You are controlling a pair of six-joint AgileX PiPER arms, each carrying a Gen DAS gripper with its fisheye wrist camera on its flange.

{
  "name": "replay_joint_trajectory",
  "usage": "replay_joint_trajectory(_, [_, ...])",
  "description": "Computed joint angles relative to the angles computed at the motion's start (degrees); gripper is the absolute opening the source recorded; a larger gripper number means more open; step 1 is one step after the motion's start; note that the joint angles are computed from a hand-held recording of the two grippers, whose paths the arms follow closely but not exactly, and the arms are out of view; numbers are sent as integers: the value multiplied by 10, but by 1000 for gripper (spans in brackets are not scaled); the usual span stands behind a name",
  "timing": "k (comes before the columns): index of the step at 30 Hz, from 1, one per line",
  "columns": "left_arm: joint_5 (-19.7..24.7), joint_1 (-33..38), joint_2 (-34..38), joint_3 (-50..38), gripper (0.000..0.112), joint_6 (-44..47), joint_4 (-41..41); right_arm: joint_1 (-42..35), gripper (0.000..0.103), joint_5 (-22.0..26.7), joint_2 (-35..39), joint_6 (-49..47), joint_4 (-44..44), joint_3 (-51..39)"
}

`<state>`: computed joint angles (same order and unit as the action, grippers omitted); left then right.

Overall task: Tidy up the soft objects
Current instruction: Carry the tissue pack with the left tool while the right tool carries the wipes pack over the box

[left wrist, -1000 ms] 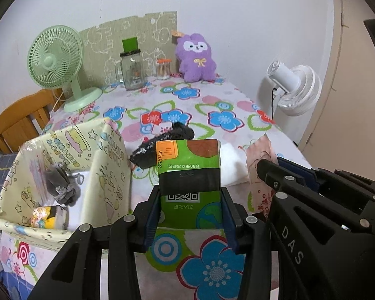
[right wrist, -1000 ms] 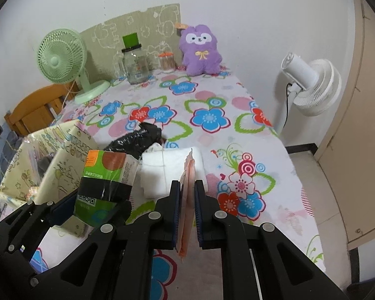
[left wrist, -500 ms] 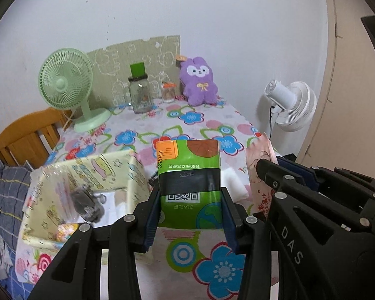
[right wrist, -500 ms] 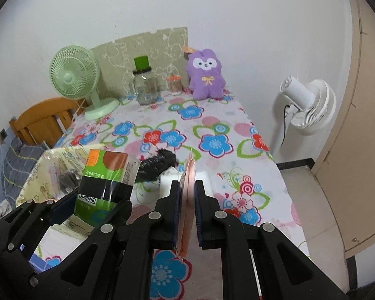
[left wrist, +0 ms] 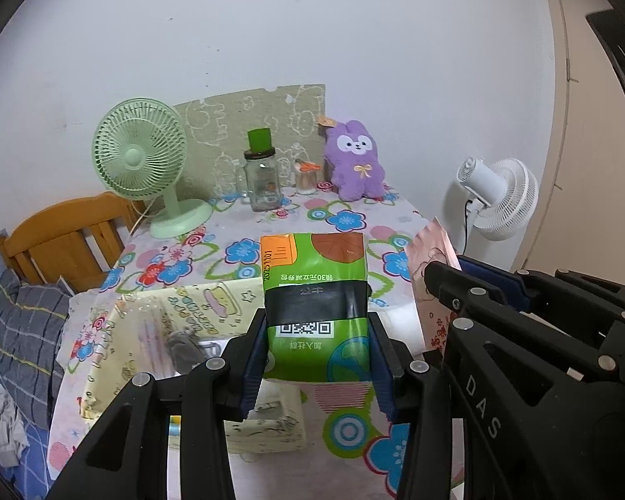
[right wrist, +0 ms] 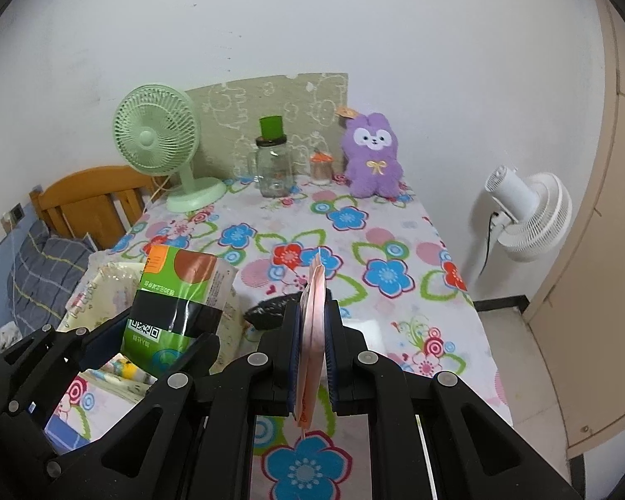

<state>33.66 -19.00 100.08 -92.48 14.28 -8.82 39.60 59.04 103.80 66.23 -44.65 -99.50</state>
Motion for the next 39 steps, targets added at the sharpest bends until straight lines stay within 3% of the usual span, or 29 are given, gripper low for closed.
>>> replay_joint_trajectory(18, [8, 67, 16, -29, 45, 39, -49, 13, 13, 31, 110, -99, 28, -187])
replay_joint_trajectory(30, [33, 100, 63, -82, 45, 28, -37, 4, 13, 35, 184, -167, 88, -303])
replay_joint_trajectory(39, [50, 120, 99, -114, 45, 15, -17, 3, 13, 72, 277, -245, 139, -465])
